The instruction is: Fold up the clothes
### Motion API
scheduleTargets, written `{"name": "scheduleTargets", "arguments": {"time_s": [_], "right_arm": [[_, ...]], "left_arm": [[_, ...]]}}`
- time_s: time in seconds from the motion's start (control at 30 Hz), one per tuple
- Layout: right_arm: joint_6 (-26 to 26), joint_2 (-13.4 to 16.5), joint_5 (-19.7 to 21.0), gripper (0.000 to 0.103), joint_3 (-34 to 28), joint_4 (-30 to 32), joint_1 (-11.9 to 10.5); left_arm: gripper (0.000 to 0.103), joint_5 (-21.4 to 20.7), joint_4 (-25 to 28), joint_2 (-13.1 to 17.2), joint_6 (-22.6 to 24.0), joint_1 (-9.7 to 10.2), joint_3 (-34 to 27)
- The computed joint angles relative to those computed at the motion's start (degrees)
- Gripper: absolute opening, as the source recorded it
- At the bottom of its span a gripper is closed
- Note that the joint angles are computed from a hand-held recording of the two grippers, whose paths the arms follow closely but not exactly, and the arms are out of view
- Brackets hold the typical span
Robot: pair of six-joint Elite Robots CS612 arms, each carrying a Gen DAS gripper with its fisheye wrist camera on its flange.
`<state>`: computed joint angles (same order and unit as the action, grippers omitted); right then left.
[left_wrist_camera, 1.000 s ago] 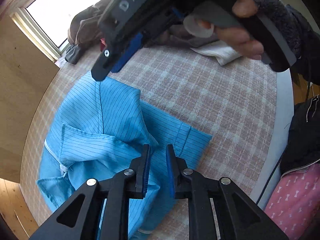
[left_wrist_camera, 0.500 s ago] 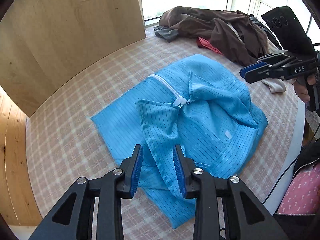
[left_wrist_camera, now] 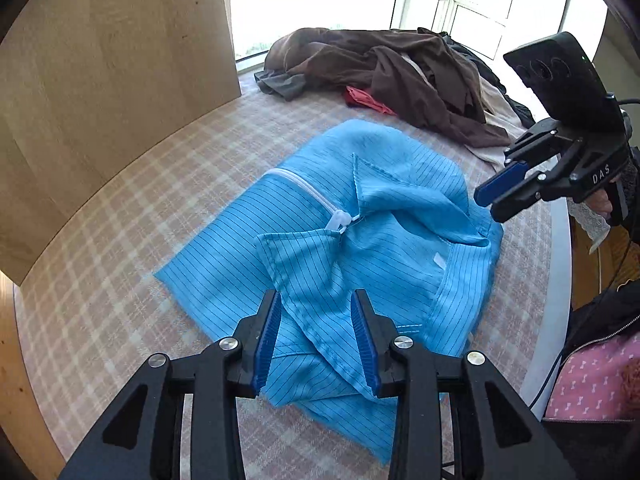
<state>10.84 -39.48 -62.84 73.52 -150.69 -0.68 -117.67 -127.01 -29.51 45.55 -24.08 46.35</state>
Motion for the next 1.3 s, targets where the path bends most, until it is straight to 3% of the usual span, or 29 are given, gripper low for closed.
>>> {"name": "scheduleTargets", "arguments": {"time_s": [0.07, 0.13, 0.2, 0.33, 0.47, 0.53, 0.6, 0.7, 0.87, 0.97, 1.03, 1.1, 1.17, 1.23, 1.3], "right_arm": [[2.2, 0.7, -0.5, 0.026, -1.8, -2.5, -0.5], [3.1, 2.3, -1.1, 0.026, -4.9, -2.2, -0.9], [3.2, 4.1, -0.9, 0.026, -8.4, 0.1, -1.2], [1.4, 6.8, 0.4, 0.026, -13.9, 7.0, -1.5], [-4.4, 8.3, 3.1, 0.026, -16.8, 11.2, -1.3], [-8.2, 9.3, 2.3, 0.026, -18.9, 14.9, -1.0], [-10.7, 10.4, -1.5, 0.01, -21.1, 18.3, -0.7], [-9.6, 11.3, -2.5, 0.008, -21.8, 17.4, -1.2], [-13.2, 9.9, 6.3, 0.008, -20.3, 16.2, -2.2], [-14.1, 9.1, 8.5, 0.008, -19.5, 15.8, -2.5], [-14.7, 9.2, 9.3, 0.008, -19.9, 16.0, -2.5], [-14.7, 9.8, 7.1, 0.008, -20.8, 15.5, -2.1], [-15.2, 10.9, 5.4, 0.008, -22.6, 16.9, -1.7], [-14.9, 12.1, 6.1, 0.008, -24.3, 19.1, -1.6], [-16.1, 13.1, 4.0, 0.008, -25.7, 21.7, -1.2]], "left_arm": [[0.034, -3.1, 1.2, -0.3, 2.2, -0.26, 0.0], [0.035, -8.7, 6.4, 0.7, 4.2, -0.81, -2.3], [0.035, -11.3, 10.9, 1.1, 6.0, -1.85, -2.9], [0.034, -10.2, 9.0, -0.2, 6.2, -4.08, 1.3], [0.035, -7.6, 10.9, 0.8, 4.4, -5.33, 1.3], [0.035, -5.9, 10.5, 0.8, 3.0, -5.54, 2.2], [0.034, -4.5, 8.8, 0.4, 1.8, -5.63, 3.8], [0.034, -3.0, 6.6, -0.6, 0.7, -5.68, 5.8], [0.035, -1.2, 0.2, -3.7, -0.9, -4.83, 9.0], [0.039, 0.2, -4.0, -3.4, -4.5, -3.52, 7.6], [0.041, 2.6, -5.7, -1.7, -6.3, -2.89, 5.1], [0.041, 4.2, -4.5, 0.9, -8.1, -2.39, 1.2], [0.041, 4.8, -1.5, 4.0, -9.5, -1.83, -3.7], [0.041, 3.0, 5.7, 7.8, -11.9, -1.15, -10.0], [0.04, 1.0, 9.0, 9.3, -13.4, -0.66, -12.6]]}}
